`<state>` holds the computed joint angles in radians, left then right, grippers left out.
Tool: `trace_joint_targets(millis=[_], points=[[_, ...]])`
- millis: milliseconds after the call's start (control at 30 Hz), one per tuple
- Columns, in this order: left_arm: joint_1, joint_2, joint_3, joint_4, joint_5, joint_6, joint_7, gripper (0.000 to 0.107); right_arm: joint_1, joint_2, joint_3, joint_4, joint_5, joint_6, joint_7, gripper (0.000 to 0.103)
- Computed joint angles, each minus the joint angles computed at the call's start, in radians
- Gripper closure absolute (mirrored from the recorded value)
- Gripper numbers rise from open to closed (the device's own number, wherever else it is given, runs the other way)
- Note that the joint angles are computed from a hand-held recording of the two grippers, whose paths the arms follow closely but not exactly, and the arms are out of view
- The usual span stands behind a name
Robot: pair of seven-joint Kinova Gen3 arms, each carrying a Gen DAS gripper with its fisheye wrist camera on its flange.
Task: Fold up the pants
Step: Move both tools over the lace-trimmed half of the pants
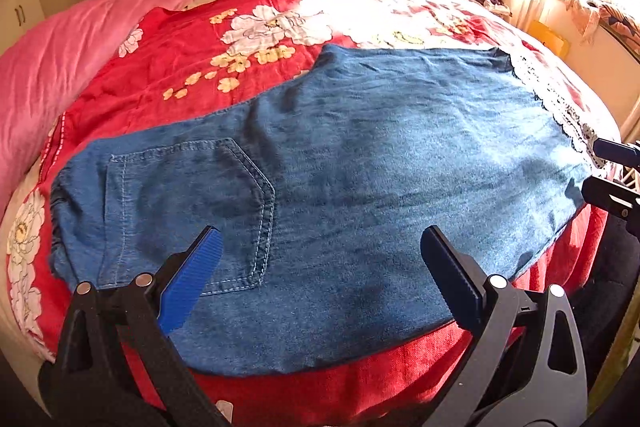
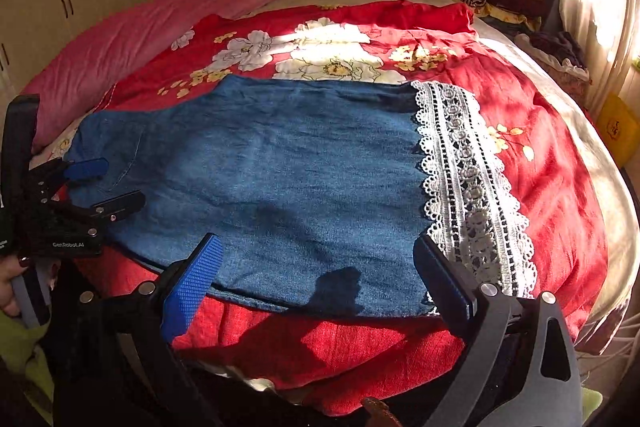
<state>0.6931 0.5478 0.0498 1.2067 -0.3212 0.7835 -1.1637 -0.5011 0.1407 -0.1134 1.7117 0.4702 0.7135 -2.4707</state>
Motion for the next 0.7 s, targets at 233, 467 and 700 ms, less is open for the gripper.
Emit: trace_joint_targets(millis=[233,467,700], points=[[-0.013,0.028,0.001,-0.006,0.016,0.018,-0.020,0.014,0.038,0.037,0.012,-0.020,-0.132,0.041,0.078,0.007],[-0.004,-0.007,0.001,-0.006,0.014,0.013,-0.010,0.014,0.037,-0.054,0.010,0.037,-0.053,-0.007,-0.013,0.007],[0.010,-0.014,0.007,-0.060,0.001,0.030,-0.009,0.014,0.083,-0.128,-0.020,0.078,0.011,-0.028,-0.100,0.007]])
